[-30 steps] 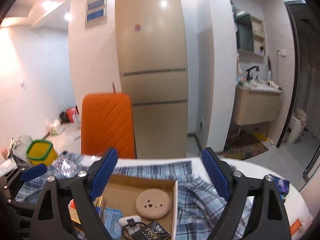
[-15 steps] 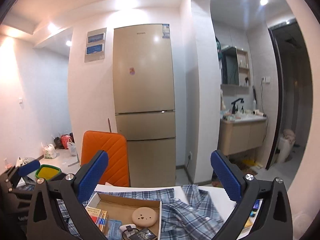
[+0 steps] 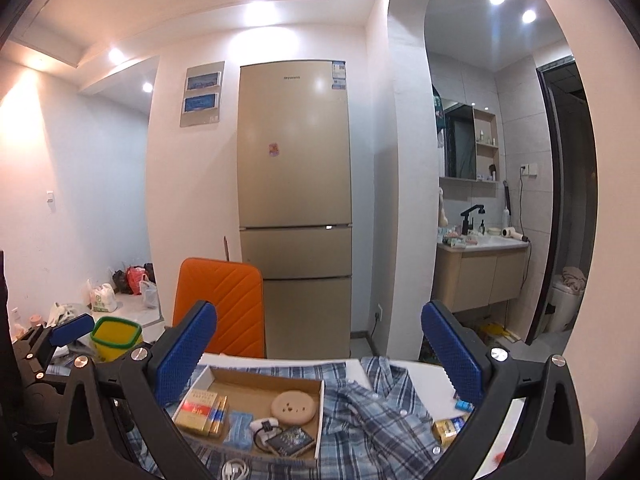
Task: Organize soft objects
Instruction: 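Raise both open tools up and away from the box, then move the right tool down to the green felt pouch while the left tool approaches the white cable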
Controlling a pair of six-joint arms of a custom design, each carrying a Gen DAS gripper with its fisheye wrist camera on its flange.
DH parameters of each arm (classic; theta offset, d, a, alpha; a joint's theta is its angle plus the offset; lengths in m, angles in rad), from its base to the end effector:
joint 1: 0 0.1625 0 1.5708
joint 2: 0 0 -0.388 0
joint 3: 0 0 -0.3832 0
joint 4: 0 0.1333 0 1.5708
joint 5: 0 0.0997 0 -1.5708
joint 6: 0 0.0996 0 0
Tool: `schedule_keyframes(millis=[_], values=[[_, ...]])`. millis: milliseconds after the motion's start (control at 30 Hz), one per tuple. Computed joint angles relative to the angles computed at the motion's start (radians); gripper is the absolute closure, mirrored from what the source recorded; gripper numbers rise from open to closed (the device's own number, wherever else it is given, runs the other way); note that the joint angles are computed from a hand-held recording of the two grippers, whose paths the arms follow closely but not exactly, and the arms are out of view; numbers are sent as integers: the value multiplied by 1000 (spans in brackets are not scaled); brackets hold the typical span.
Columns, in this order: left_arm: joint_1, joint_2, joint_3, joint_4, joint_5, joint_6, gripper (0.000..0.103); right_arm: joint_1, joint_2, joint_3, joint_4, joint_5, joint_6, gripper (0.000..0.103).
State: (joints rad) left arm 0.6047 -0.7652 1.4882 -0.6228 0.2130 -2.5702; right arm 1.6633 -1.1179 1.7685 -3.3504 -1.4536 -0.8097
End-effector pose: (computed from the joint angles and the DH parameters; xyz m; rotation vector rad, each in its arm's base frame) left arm -0.3445 -0.5184 0.0764 0.2546 1.8294 -1.5594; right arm 0.2004 -0.5908 0.3271 1.1431 -2.1521 1.4941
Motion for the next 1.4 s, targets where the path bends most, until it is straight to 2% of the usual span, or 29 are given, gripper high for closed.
schedule_keyframes(millis=[233, 367, 500, 567, 800, 1233, 1400], values=[[-1, 53, -49, 272, -18, -288, 1, -31, -8, 39, 30, -29, -15, 0], [4, 83, -68, 373, -30, -415, 1, -47, -7, 56, 43, -47, -8, 0], [13, 131, -114, 566, -34, -609, 1, -60, 1, 73, 33, -74, -6, 0], [17, 165, -144, 708, -28, -754, 1, -68, 5, 80, 34, -85, -9, 0], [39, 225, -174, 923, -15, -1003, 1, -75, 39, 85, 51, -136, -11, 0], [85, 237, -151, 996, 47, -1153, 1, -78, 88, 65, 131, -273, 54, 0], [93, 255, -162, 1031, 41, -1194, 1, -77, 118, 47, 148, -338, 79, 0]])
